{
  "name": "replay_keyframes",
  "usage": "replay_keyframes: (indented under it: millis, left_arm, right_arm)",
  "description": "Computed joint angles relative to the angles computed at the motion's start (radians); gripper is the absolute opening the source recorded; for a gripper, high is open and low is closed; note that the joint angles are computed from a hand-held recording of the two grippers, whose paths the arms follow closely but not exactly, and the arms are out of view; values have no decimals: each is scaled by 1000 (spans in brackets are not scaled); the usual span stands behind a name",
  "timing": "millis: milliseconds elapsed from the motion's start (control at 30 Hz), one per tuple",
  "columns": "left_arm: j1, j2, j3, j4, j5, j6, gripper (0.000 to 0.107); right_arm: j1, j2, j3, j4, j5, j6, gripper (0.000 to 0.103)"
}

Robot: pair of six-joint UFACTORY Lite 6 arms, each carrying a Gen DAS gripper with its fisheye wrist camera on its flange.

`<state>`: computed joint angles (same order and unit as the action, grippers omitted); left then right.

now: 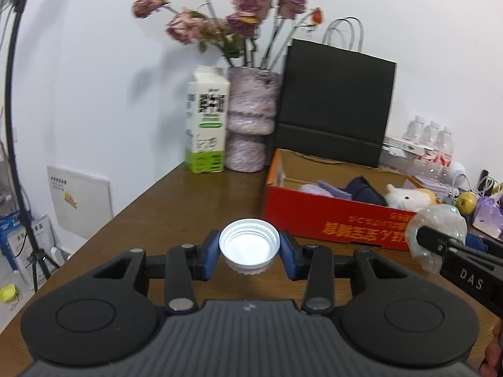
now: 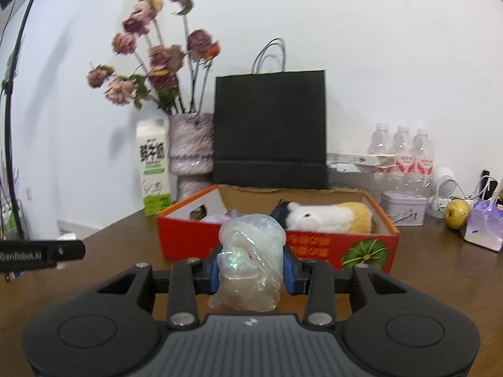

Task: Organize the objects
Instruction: 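Carry the plastic bag and white cap over the red box with both tools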

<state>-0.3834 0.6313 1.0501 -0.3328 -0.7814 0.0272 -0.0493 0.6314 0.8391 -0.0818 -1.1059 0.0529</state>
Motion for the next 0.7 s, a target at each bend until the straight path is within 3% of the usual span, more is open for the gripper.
replay_keyframes:
  millis: [400,700]
  left_arm:
    - [-114,138,294,-199,60,155,41]
    - [-125,303,578,-281,135,238,41]
  right_arm:
    - [-116,50,112,-118,-36,44,36]
    - [-154,164,315,-155,35,62,36]
